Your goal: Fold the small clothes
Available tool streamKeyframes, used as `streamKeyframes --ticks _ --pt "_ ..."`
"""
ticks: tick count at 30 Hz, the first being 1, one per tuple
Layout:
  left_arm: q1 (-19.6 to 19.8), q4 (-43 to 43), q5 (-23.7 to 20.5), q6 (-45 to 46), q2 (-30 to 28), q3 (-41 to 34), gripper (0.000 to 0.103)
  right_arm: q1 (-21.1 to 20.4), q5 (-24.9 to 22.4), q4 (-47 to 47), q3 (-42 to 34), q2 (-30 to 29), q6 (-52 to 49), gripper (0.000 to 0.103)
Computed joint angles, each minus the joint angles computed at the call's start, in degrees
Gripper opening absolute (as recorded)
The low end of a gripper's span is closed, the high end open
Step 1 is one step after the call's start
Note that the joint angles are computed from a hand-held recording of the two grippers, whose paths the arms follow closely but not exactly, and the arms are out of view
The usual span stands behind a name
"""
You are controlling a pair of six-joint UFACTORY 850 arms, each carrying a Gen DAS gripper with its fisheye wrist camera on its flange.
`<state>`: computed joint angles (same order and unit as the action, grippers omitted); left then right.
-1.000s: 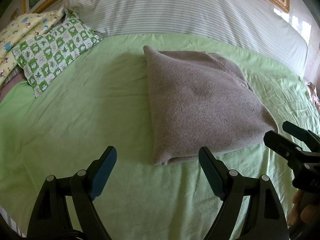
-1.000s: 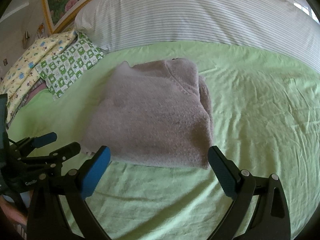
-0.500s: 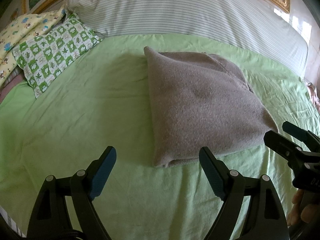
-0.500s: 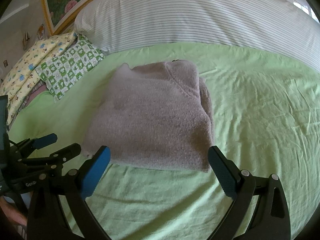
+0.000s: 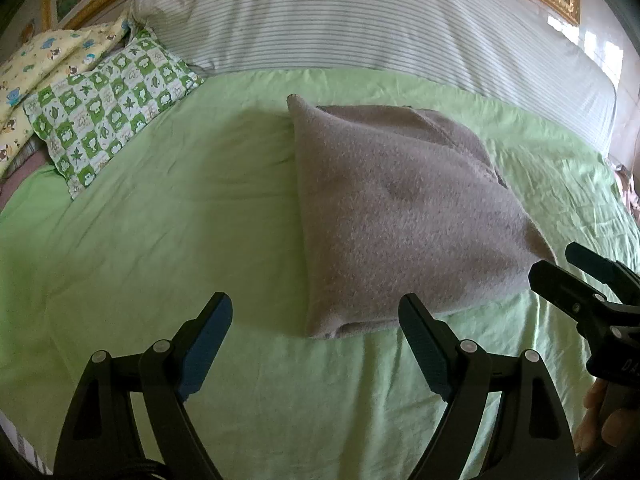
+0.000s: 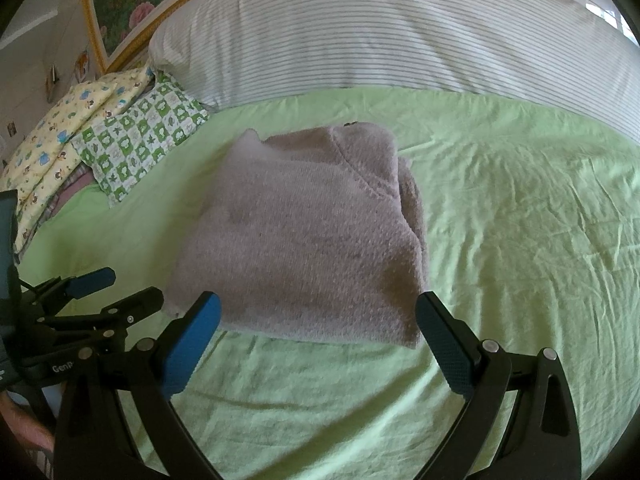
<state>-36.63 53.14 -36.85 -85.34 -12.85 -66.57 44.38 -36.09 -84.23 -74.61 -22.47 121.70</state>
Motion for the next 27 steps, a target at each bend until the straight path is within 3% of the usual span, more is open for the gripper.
streamKeyframes --ticks 27 --pt "-0.4 0.0 -1.6 0.8 -0.3 -1.0 0.086 0.3 -0.3 -0.8 0.1 0.6 1.6 0.098"
